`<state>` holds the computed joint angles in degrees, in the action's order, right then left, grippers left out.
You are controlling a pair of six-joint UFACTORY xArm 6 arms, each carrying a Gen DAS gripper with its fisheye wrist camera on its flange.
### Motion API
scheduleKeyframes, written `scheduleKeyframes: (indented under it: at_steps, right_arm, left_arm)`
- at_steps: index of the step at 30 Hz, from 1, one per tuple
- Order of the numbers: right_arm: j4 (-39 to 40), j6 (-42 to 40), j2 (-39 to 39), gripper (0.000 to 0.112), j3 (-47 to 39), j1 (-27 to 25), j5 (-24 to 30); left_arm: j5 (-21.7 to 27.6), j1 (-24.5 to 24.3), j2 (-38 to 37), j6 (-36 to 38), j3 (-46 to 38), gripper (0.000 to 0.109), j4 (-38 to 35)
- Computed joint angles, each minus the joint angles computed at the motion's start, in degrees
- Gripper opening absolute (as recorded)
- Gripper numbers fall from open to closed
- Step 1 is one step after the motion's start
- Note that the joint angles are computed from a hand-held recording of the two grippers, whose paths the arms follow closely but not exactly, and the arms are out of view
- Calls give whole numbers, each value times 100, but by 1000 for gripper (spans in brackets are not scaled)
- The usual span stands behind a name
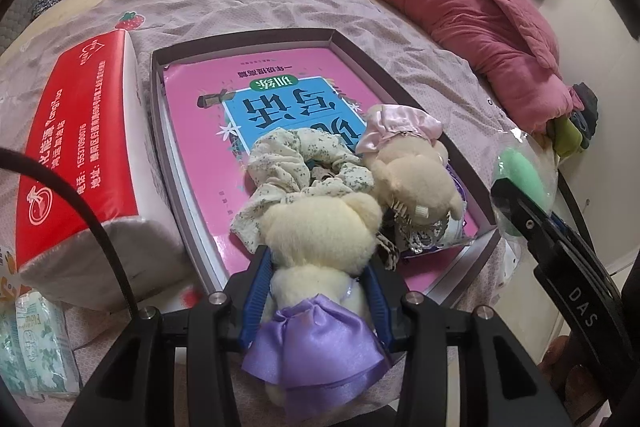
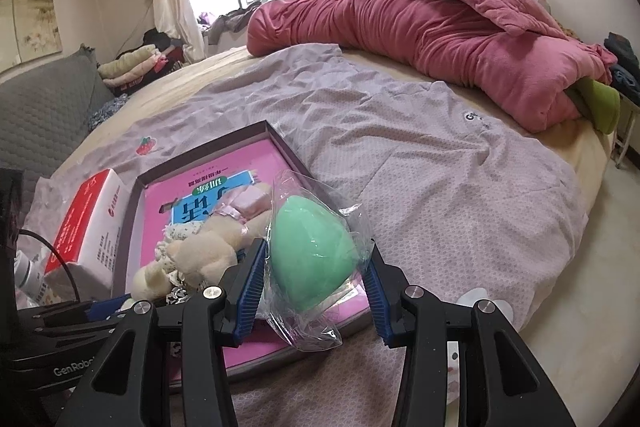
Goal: Organize soft objects
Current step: 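Lower the teddy bear and green sponge onto the tray and open both grippers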
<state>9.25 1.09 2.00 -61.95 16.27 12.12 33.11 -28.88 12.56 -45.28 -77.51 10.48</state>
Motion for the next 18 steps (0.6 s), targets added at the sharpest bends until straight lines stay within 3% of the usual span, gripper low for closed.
scheduleKeyframes:
  at_steps: [7,18]
  right_arm:
    - [-207,97,223,48,-191,-10,266]
    - [-637,446,507,48,-293,-12,202]
  left_arm:
    - [-6,-2,9,2,-5,45,9]
    - [-14,2,21,10,0,46,-20]
